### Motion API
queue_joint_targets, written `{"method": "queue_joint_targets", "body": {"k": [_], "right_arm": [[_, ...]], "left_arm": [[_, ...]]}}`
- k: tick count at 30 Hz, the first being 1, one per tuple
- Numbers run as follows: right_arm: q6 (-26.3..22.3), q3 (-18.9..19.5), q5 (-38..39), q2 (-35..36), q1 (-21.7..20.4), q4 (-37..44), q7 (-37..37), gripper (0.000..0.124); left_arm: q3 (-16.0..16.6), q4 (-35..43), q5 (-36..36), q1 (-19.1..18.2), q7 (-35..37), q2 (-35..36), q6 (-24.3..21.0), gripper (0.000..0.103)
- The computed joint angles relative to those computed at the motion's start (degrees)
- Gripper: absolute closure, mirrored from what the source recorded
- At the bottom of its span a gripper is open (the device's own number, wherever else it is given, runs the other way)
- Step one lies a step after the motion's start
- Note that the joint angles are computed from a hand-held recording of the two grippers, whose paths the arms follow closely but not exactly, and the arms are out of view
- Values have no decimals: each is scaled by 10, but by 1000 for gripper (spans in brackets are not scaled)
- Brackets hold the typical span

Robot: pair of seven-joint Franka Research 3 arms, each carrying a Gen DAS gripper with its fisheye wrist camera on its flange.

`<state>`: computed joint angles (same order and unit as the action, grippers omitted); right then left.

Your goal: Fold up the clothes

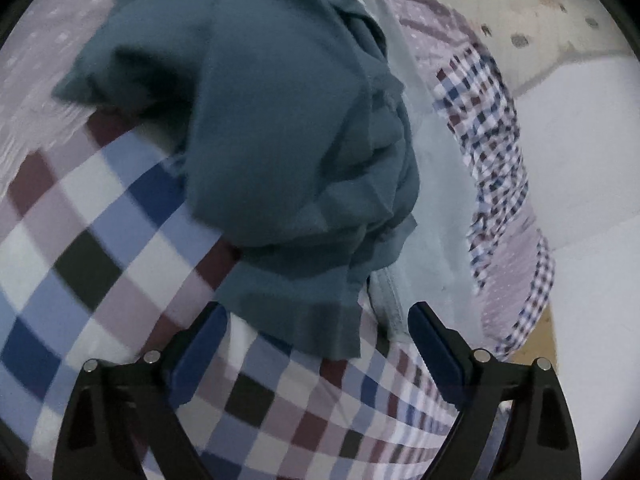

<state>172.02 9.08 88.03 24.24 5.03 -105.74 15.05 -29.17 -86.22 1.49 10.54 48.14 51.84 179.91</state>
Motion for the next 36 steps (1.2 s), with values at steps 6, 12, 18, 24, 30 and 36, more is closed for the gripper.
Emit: {"method": "queue_joint_targets", "body": {"k": [6, 12, 18, 24, 30, 36], "right_arm": [[-4, -8, 20, -3, -4, 4, 2, 21], [-10, -10, 6, -2, -5, 5, 21, 21], [-41, -6, -8, -2, -13, 2, 36, 21], [-144, -4, -12, -3, -35, -2, 65, 21], [-293, -4, -28, 3, -52, 1, 93, 21], [-354, -5, -107, 14, -31, 9, 116, 21]], "left_arm": [[102, 47, 4, -76, -29, -8, -68, 54], [98, 0, -13, -63, -36, -26, -45, 100], [-46, -89, 2, 23, 51, -36, 9, 100], [-166, -183, 42, 84, 33, -15, 108, 101], [-256, -239, 116, 130, -14, 63, 201, 101], [-285, -268, 183, 144, -62, 120, 264, 101]]}}
